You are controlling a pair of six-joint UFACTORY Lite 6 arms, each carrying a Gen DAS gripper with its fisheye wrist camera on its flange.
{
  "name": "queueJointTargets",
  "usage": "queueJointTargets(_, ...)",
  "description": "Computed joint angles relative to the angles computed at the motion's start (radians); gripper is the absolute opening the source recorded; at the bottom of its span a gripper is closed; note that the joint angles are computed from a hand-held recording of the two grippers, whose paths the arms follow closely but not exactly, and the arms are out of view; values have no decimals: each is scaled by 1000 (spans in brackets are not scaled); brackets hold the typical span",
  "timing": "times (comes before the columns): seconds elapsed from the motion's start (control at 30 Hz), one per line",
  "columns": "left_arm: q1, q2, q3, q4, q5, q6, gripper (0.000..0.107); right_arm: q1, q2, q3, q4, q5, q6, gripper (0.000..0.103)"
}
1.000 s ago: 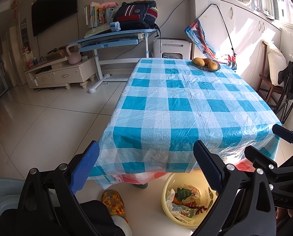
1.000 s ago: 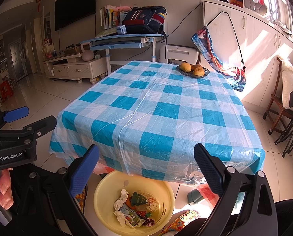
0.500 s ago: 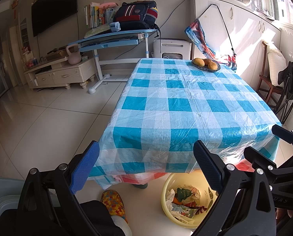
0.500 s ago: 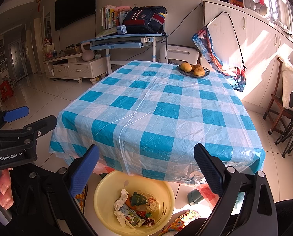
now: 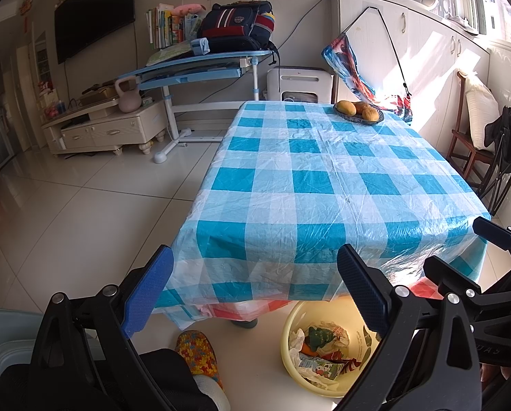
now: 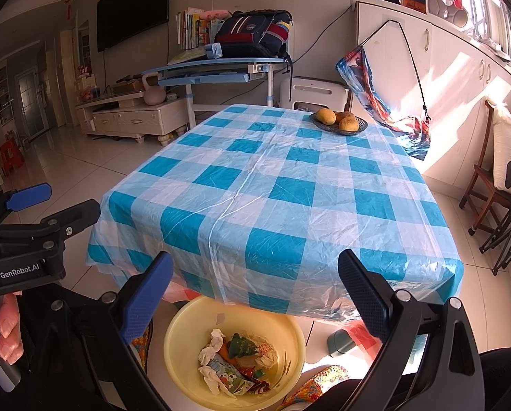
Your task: Collect trash
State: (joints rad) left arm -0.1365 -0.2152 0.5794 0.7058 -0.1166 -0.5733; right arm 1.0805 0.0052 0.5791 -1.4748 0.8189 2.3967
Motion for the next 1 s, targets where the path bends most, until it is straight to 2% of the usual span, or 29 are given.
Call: queueJointTargets(1.0, -1, -2, -1, 14, 0, -13, 93, 3, 0, 2, 1, 2, -1, 93)
